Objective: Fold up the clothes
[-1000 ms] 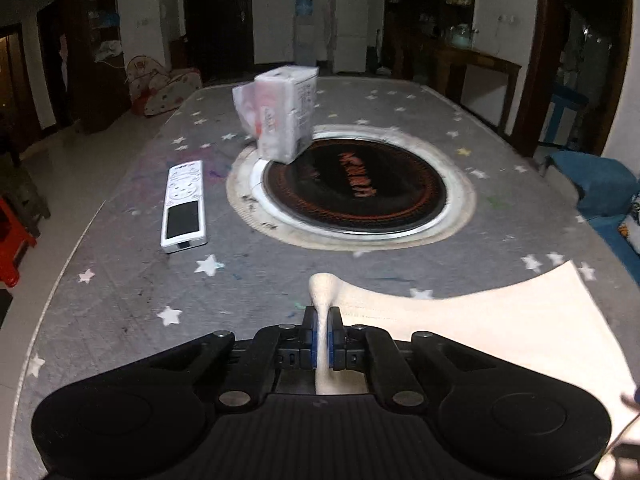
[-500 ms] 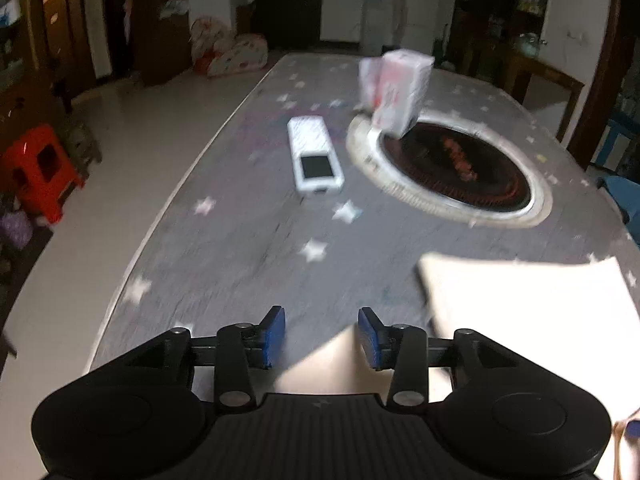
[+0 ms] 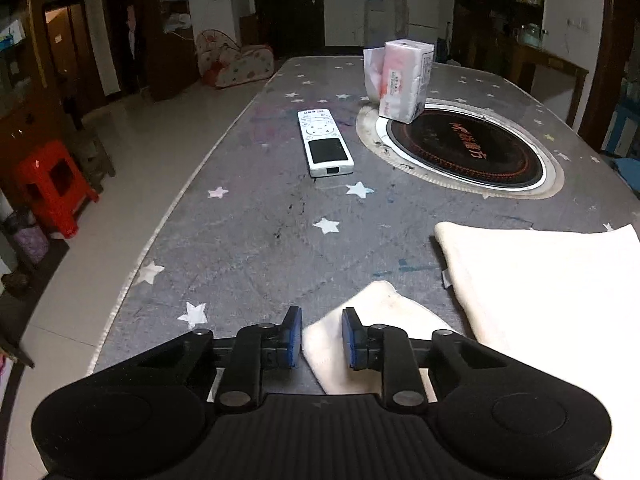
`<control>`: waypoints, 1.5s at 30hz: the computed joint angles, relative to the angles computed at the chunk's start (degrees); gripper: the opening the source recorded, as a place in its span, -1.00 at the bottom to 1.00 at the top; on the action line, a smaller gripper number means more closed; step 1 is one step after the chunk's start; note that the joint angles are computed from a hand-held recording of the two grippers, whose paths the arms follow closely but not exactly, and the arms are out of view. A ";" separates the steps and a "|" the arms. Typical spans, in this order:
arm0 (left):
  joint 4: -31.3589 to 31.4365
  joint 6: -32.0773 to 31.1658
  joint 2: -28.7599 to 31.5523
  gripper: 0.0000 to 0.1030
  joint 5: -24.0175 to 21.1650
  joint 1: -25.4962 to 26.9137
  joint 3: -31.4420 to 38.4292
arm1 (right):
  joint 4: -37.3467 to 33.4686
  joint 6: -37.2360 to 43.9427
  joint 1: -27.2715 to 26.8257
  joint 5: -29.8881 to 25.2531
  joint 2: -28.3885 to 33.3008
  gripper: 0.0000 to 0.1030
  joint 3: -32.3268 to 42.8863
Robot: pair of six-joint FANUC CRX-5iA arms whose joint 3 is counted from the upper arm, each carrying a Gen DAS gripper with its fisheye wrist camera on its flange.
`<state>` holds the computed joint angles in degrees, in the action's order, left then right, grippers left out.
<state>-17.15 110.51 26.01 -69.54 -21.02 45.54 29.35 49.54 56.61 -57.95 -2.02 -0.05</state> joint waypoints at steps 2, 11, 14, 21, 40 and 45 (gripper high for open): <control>1.31 0.37 0.12 -0.49 0.67 0.04 0.30 | 0.45 -0.93 0.08 -0.25 -0.42 0.06 -0.49; 2.71 -0.47 5.22 -0.01 -1.53 -0.34 6.15 | 1.40 -2.86 -0.12 0.18 -1.73 0.07 -2.06; 3.09 -1.64 4.94 -0.54 -0.01 -0.36 5.12 | 1.54 -3.56 -0.25 0.11 -1.93 0.07 -2.47; 6.05 0.86 -1.24 -0.78 5.81 1.77 -2.91 | 3.30 -5.81 0.13 0.58 -3.11 0.07 -3.94; -2.00 7.52 -17.67 -0.67 1.02 5.94 -18.22 | 6.48 -12.07 2.33 -2.13 -5.44 0.09 -7.64; -7.89 9.68 -16.23 -0.52 -1.55 4.79 -17.56 | 7.84 -13.91 2.94 -3.53 -6.12 0.14 -8.42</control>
